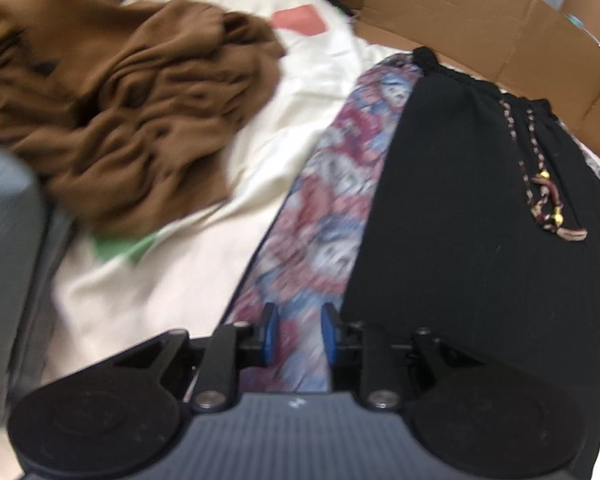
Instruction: Fold clothes
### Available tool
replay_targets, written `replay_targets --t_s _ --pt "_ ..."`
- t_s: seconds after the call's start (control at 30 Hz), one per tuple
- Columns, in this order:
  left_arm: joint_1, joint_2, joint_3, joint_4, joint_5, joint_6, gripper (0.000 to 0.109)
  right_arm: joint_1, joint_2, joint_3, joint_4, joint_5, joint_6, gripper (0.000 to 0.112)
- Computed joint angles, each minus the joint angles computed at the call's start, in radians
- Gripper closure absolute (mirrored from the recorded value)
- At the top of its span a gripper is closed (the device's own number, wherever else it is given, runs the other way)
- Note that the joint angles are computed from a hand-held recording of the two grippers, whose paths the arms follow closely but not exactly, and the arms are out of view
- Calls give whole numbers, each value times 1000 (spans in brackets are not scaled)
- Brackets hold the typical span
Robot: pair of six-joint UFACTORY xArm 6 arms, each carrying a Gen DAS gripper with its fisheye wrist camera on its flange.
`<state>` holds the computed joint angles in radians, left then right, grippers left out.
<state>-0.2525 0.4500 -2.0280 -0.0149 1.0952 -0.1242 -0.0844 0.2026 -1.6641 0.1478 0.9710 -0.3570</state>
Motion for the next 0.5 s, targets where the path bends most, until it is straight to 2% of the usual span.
replay_targets --t_s 0.17,0.5 --pt "14 -117 157 21 -30 1 83 -47 -110 138 1 -11 -7 81" --pt "17 -274 343 75 -26 -19 82 -135 -288 386 -43 -34 -5 82"
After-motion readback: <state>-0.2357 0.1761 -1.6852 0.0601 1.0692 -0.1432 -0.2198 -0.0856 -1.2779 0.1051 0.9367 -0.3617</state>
